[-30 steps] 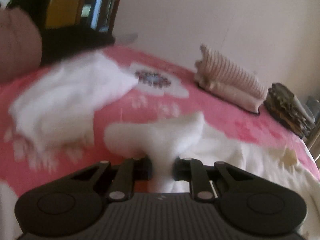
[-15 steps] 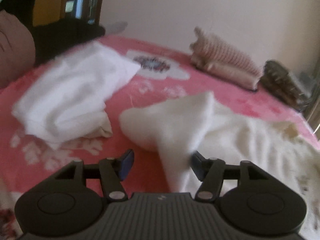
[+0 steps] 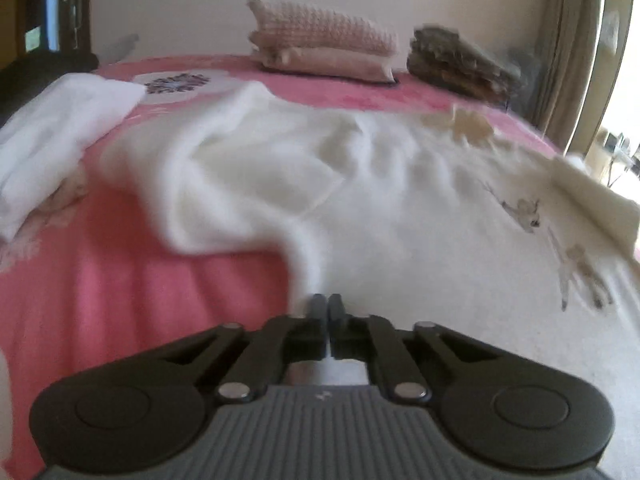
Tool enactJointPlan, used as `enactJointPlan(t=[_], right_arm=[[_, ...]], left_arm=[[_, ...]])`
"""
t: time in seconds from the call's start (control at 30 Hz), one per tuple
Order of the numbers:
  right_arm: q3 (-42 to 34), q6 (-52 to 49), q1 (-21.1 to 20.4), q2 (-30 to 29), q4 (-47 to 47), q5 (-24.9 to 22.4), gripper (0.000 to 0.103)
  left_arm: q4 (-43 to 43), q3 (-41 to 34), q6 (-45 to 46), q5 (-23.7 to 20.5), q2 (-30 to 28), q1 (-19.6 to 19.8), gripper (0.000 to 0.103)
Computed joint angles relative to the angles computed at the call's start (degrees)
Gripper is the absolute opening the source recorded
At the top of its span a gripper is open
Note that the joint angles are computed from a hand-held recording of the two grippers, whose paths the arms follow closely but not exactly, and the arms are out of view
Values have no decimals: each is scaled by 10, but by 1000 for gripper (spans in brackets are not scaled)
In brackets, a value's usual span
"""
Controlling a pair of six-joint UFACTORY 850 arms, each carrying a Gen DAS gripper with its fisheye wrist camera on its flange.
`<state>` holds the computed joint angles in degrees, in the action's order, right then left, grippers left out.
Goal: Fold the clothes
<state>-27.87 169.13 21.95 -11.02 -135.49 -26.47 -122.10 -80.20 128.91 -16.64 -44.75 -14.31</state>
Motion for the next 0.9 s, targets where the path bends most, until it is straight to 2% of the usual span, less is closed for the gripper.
enactJointPlan(t=[0.13, 0.17, 0.2, 0.27, 0.43, 0.53, 0.57, 0.63, 0.7, 0.8, 0.9], right_arm=[[4, 12, 5, -2, 0, -12, 20], [4, 15, 5, -2, -2, -14, 20], [5, 19, 5, -3, -5, -15, 20], [6, 26, 4, -3, -12, -17, 20], [11, 54, 3, -4, -32, -27, 20], [14, 71, 2, -4, -44, -34, 20], [15, 75, 2, -4, -48, -36, 20], [19, 71, 2, 1, -52, -36, 20], [28, 51, 6, 12, -41, -33, 20], [53, -11, 26, 44, 16, -27, 20], [70, -109, 54, 84, 116, -8, 20]], left_arm=[[-100, 65, 158, -10, 41, 7, 5], [-118, 81, 192, -13, 52, 9, 15], [-126, 92, 202, -13, 64, 11, 18], [-129, 111, 203, -11, 88, 15, 13], [-29, 170, 147, -76, 148, 16, 15], [61, 189, 79, -42, 149, 3, 18], [68, 199, 71, -23, 147, -2, 17], [10, 237, 122, -35, 157, 8, 17], [-3, 273, 127, -48, 182, 19, 17], [31, 312, 92, -47, 215, 34, 16], [23, 337, 109, -40, 239, 39, 16]])
